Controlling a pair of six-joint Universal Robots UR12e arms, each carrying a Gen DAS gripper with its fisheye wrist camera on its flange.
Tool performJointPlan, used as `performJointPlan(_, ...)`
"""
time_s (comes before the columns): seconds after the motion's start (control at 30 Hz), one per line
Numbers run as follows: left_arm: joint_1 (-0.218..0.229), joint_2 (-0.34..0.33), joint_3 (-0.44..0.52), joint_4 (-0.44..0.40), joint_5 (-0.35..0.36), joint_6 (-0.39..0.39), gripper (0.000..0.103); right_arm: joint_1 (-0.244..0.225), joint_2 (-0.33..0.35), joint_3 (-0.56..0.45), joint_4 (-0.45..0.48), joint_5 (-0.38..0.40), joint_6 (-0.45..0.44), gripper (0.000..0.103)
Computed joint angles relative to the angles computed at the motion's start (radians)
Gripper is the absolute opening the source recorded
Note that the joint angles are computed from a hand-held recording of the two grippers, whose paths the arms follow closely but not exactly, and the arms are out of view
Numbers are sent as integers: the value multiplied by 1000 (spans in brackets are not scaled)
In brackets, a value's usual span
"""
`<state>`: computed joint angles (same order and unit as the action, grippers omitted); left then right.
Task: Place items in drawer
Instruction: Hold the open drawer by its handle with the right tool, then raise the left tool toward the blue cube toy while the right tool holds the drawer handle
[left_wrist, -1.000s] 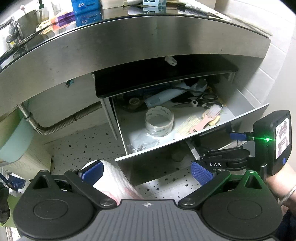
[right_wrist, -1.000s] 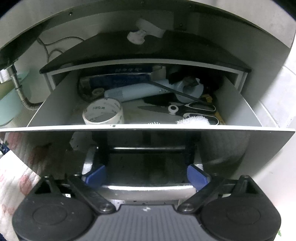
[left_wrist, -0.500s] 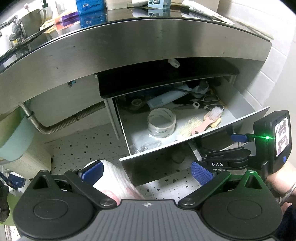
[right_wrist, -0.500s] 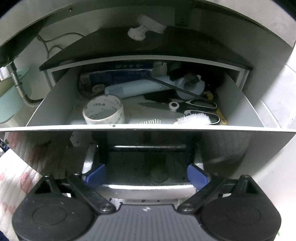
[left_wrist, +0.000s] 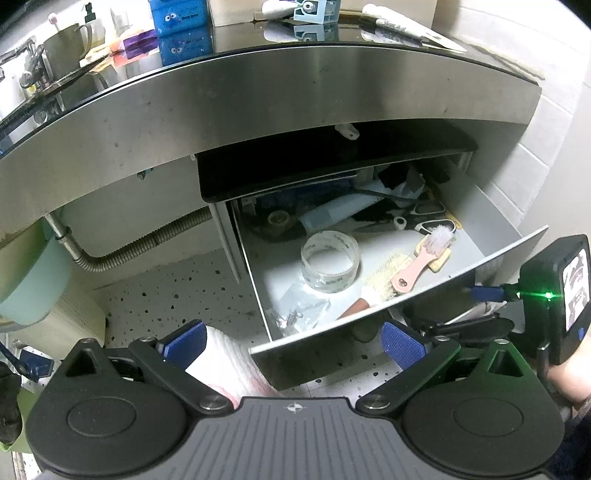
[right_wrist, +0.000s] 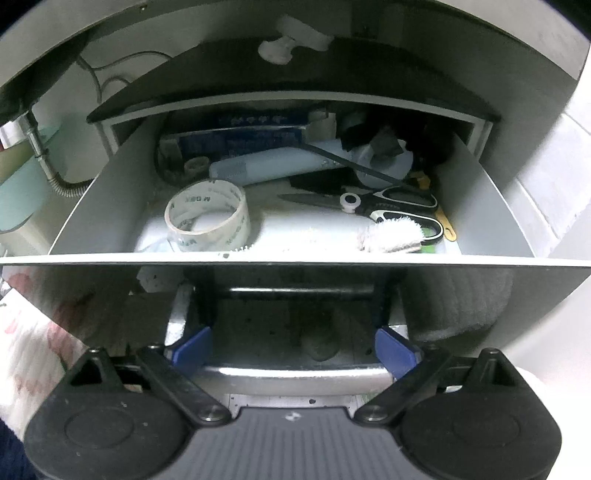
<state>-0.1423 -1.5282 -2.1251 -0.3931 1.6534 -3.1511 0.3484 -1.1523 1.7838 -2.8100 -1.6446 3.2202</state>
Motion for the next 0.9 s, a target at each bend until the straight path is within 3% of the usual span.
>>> performJointPlan(0.63,6,-25,28,5,5,14,102,-11,7,-22,42,27,-10,96)
performJointPlan(0.9,-3,-32,7,138,40,4,102,-13,8,-1,-15,33,-10,96)
